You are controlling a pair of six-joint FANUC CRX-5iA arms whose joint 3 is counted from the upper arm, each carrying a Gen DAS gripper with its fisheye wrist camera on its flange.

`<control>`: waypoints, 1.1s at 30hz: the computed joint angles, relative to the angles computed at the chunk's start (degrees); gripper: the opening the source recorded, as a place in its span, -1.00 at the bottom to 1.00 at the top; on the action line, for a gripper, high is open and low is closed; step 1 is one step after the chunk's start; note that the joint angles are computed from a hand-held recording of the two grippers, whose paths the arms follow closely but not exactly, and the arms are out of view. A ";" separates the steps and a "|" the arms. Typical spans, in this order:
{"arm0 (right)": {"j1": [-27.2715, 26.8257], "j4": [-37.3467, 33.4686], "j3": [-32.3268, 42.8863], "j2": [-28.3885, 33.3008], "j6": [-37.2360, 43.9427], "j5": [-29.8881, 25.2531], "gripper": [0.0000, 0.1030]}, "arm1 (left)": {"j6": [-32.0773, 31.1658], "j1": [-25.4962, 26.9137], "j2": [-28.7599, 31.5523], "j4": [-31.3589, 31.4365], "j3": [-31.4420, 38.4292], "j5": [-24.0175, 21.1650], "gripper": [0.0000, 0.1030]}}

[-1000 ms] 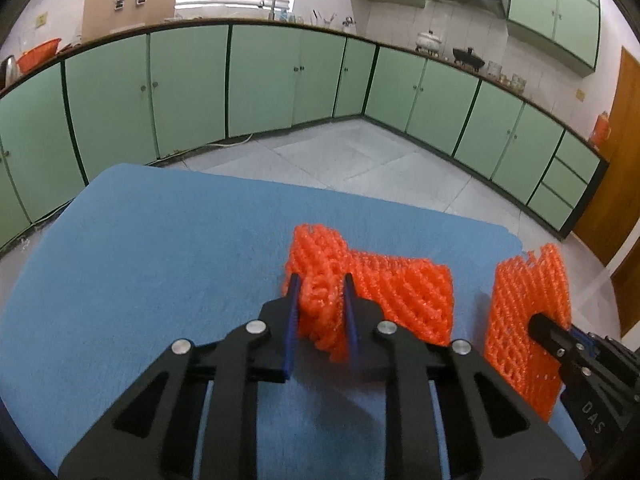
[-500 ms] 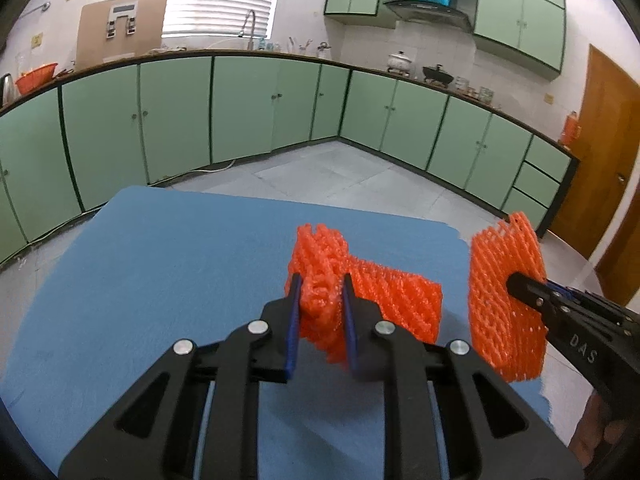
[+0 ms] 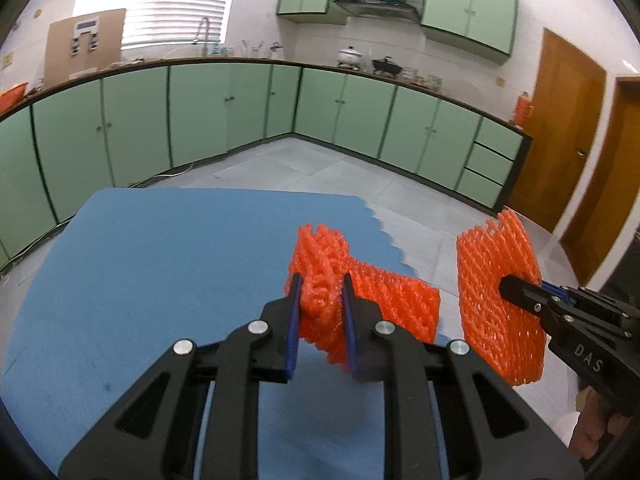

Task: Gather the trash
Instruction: 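Carry the heart net with the left gripper while the right carries the long net, release both into bin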

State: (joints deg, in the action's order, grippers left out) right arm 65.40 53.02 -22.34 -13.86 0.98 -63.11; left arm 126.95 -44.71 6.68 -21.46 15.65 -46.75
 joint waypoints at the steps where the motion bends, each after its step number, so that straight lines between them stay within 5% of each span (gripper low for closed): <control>1: 1.36 0.19 -0.91 -1.43 -0.78 -2.04 -0.81 | -0.13 -0.48 -0.25 0.14 -0.34 0.31 -0.67; 16: 16.40 1.50 -8.60 -14.00 -10.95 -23.42 -0.81 | -1.46 -10.25 2.70 1.32 2.59 1.70 -0.67; 33: 30.81 -3.85 -14.43 -22.25 -24.58 -43.48 -0.81 | -8.87 -13.68 10.53 7.64 7.03 4.33 -0.66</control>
